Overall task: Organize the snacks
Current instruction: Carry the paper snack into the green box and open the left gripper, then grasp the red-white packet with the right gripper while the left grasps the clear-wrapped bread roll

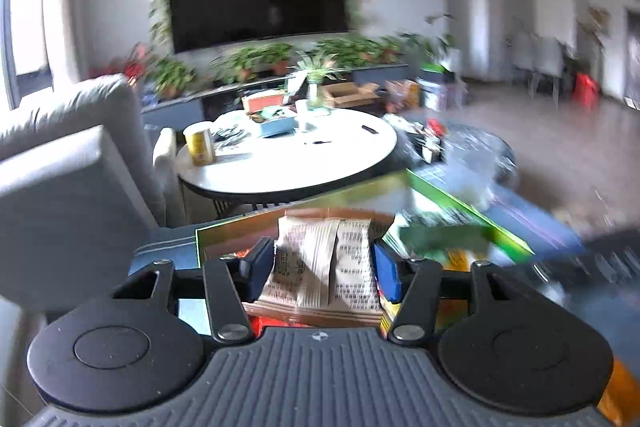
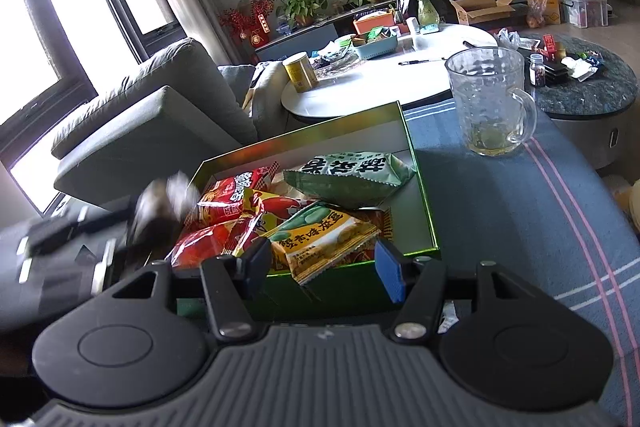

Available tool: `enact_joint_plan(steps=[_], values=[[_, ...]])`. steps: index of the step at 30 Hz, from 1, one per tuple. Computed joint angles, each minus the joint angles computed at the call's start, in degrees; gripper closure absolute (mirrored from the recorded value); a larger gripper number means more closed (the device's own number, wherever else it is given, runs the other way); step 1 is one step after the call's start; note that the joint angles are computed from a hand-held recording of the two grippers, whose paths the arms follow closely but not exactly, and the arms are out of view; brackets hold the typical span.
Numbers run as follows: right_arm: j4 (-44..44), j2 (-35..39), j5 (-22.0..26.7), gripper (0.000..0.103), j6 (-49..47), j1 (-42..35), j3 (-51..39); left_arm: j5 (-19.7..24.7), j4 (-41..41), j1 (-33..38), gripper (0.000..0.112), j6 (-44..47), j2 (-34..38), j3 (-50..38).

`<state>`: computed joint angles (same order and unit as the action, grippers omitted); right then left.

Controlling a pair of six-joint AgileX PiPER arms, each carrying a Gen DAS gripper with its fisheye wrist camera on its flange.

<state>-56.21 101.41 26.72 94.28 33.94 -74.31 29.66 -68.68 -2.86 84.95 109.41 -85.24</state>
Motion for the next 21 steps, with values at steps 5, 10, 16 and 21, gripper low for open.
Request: enact_joint_plan(steps=[5, 10, 16, 21], values=[[-1.4, -1.0, -0.5, 0.015, 1.8, -0.6, 1.9, -1.6, 0.1, -0.8, 0.038, 0.3, -0.3, 2.4], [0.2, -1.3, -0.6, 0.015, 0.7, -2.1, 3.6, 0.3, 1.3, 0.0, 0.037, 2.7, -4.4, 9.5], [1.8, -2.7, -0.8, 0.015, -1.6, -2.0, 6.2, 4.3, 8.7, 0.6, 0.038, -6.9, -9.0, 15.4], [-1.6, -5.1, -0.9, 0.015, 3.2, -1.6, 8.8, 8.6, 18.0, -1.0, 0.045, -16.4, -11.2, 18.6]])
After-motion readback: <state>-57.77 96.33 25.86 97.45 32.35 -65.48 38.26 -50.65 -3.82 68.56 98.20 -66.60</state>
